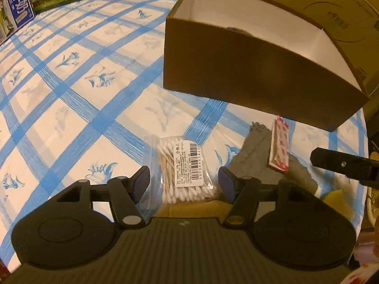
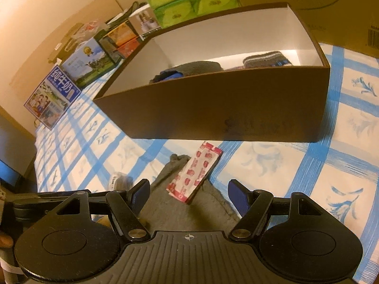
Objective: Organize soft objects
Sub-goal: 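Grasp the red-and-white packet with the right gripper while the left gripper grasps the cotton-swab bag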
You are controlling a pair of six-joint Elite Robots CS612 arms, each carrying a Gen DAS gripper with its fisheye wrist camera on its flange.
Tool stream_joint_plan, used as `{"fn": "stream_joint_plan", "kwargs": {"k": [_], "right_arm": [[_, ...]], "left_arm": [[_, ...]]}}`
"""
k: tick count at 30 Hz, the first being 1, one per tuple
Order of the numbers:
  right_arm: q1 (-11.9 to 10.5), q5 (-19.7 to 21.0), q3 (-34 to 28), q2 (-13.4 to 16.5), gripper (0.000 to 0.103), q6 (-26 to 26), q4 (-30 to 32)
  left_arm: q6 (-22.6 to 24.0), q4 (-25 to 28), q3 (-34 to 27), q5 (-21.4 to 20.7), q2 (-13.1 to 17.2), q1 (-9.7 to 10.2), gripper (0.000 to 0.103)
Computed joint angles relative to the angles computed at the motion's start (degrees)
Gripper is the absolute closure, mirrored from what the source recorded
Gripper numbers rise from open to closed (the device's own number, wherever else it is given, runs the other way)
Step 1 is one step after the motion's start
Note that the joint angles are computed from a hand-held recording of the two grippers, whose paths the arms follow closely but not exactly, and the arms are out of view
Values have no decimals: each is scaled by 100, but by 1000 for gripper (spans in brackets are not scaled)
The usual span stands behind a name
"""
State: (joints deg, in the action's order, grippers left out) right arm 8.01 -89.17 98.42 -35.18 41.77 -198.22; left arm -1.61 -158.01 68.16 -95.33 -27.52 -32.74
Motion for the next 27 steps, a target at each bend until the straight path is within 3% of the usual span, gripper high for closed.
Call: {"fn": "stream_joint_plan", "kwargs": {"k": [6,11,14,20,22,27], "right_arm": [[-37,37,-49,66,30,169,44],[-50,87,-88,122,30,178,18],[-56,123,-133,168,30,151,-17],[-78,260,-300,305,32,156,-112],[-97,343,-395,378,44,234,-128],[-162,485,-541,481,52,647,81]], "left_arm": [[-92,124,-240,57,178,-13,44],[23,7,-274,83,261,-20,69],[77,-257,-202,210,258,-13,76],[-16,-343,-226,451,272,45,77],[-1,-331,-234,478,282,60,76],[-6,-399,-215,444,299,75,76]]}}
